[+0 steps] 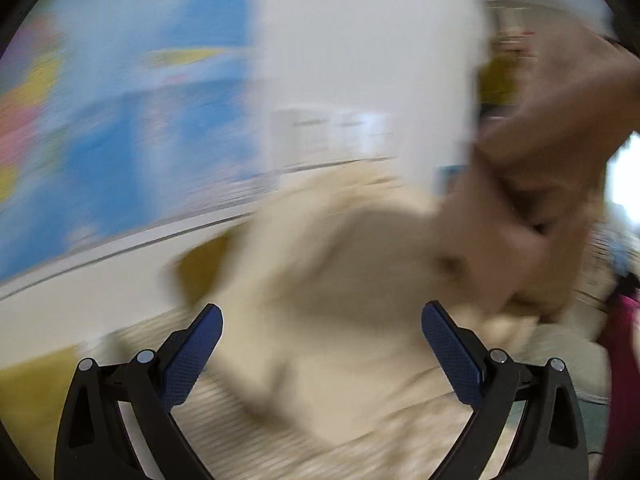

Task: Fold large clothes
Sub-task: 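Lift the jacket with the right tool while the left tool grasps another edge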

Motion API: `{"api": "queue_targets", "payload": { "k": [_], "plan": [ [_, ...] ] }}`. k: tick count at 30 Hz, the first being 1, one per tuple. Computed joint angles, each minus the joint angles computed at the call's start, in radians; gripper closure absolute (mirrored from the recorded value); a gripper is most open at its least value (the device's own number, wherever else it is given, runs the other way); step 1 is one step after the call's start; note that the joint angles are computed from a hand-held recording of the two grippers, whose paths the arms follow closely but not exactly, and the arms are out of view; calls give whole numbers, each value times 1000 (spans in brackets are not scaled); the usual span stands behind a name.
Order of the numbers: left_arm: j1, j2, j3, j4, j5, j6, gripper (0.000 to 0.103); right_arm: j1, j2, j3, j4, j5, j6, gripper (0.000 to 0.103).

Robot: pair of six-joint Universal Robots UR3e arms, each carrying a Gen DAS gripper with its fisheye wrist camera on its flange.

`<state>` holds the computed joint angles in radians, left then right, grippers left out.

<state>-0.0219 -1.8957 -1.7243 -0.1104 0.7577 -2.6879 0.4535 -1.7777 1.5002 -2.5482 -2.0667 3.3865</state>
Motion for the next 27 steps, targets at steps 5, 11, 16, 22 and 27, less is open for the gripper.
{"api": "queue_targets", "payload": {
  "k": [5, 11, 16, 22, 27],
  "plan": [
    [-182, -133, 78, 155, 42, 19, 6, -106, -125, 42, 32, 115, -8, 97],
    [-264, -289, 434, -61, 23, -56, 7, -262, -207, -80, 121, 251, -56, 97],
    [-248, -330, 572, -88, -101, -121, 7, -184, -109, -377, 218, 209, -151, 97],
    [-248, -290, 594, 19, -259, -238, 7, 36, 61, -718, 292, 48, -225, 97],
    [-202, -197, 444, 241, -453, -337, 83, 99, 55, -752, 344, 5, -150, 97]
  ]
}}
